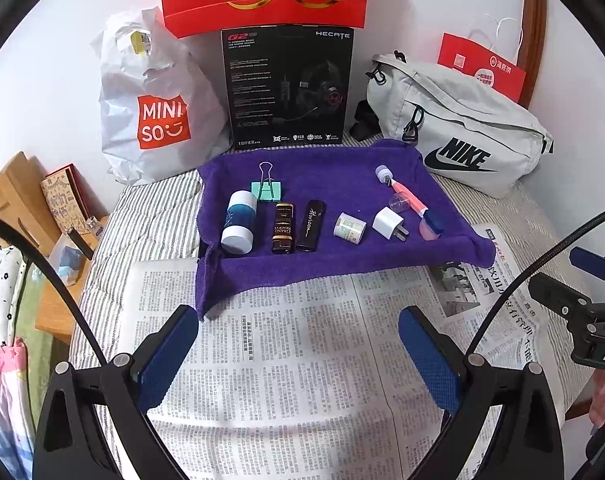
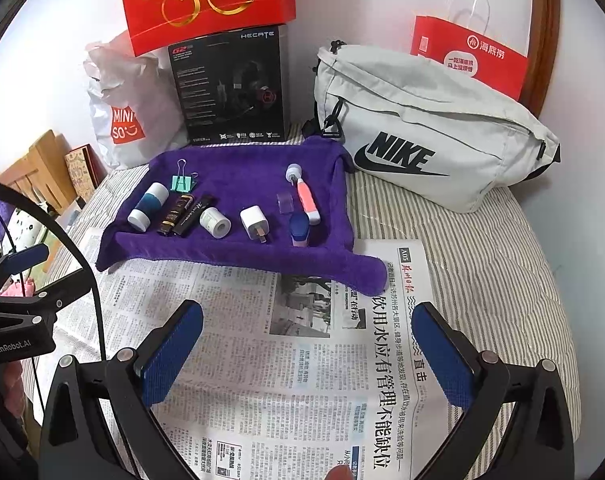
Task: Organize rigid objects
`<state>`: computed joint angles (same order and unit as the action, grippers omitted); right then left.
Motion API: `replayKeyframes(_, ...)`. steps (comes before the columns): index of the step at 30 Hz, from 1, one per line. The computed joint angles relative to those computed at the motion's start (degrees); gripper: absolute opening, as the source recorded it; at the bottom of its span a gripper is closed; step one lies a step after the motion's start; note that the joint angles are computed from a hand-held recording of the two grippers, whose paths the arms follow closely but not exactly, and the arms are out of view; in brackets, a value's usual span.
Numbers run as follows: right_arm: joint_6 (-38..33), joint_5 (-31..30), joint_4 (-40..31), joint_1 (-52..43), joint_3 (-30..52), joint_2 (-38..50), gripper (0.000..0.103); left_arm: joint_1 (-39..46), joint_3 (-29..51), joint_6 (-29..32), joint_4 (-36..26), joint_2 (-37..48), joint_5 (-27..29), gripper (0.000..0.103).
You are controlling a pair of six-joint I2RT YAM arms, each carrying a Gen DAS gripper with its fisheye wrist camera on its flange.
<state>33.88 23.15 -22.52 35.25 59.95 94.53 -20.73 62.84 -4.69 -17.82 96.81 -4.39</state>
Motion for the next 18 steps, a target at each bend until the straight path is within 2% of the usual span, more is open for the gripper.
replayKeyframes(18,0.03,-0.11,0.19,0.15,-0.59,-0.46,0.103,-0.14,-0.18,-0.06,-0.16,-0.25,-0.27,0.101)
